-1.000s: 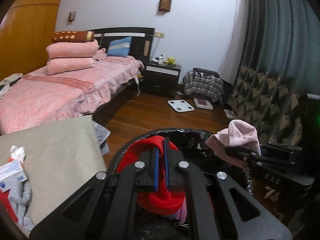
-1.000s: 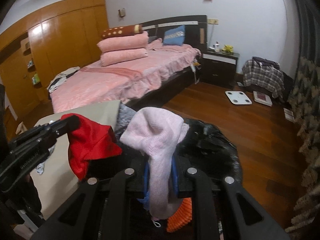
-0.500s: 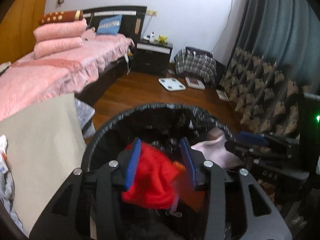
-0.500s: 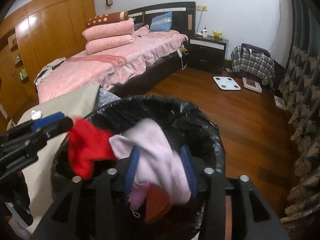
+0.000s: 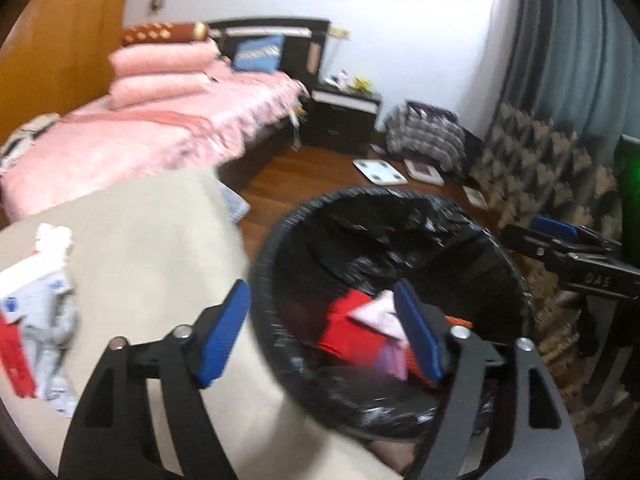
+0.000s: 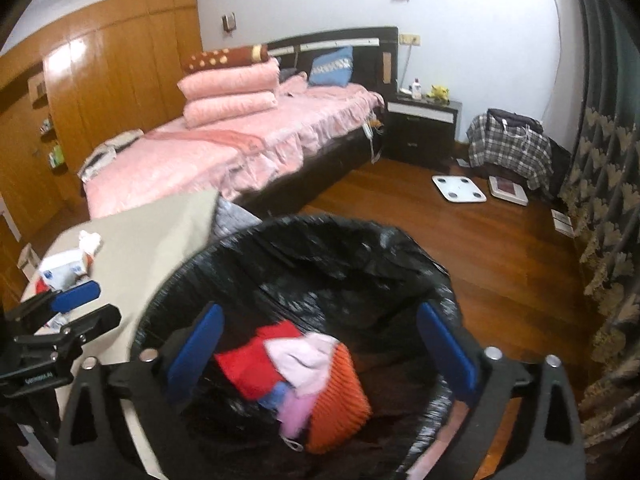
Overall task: Collect trash
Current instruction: 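Carry the red and pink cloths over the black bin and open both grippers, then return both tools to the pile and grasp the grey sock with the right gripper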
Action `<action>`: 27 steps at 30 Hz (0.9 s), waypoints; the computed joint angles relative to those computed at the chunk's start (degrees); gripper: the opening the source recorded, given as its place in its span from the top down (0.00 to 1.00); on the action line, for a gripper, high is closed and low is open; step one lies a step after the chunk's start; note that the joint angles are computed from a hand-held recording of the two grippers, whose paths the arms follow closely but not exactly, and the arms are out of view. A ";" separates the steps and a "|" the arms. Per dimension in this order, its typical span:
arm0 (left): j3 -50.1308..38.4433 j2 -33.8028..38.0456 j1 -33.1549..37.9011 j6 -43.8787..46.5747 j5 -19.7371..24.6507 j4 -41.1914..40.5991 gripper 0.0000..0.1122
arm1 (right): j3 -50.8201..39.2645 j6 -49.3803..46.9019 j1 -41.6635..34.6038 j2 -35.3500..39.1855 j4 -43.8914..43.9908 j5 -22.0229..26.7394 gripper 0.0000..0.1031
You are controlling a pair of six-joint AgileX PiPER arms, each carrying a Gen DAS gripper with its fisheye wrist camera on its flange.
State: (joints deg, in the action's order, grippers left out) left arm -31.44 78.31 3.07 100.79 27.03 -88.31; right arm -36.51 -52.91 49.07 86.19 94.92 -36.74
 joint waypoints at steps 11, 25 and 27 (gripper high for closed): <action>1.39 -6.47 24.70 3.14 8.51 3.35 0.22 | -13.92 -3.62 5.71 9.10 -1.04 -0.76 0.06; -5.36 3.04 50.04 10.78 14.87 3.67 0.22 | -42.32 -13.86 10.89 30.82 2.01 2.76 0.06; -6.90 5.02 51.63 11.49 14.59 2.98 0.22 | -47.04 -16.67 11.34 34.18 3.57 3.15 0.06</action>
State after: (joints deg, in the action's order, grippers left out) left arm -38.35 83.33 54.70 112.28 41.62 -85.33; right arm -83.55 -69.58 60.41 120.37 98.49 -33.59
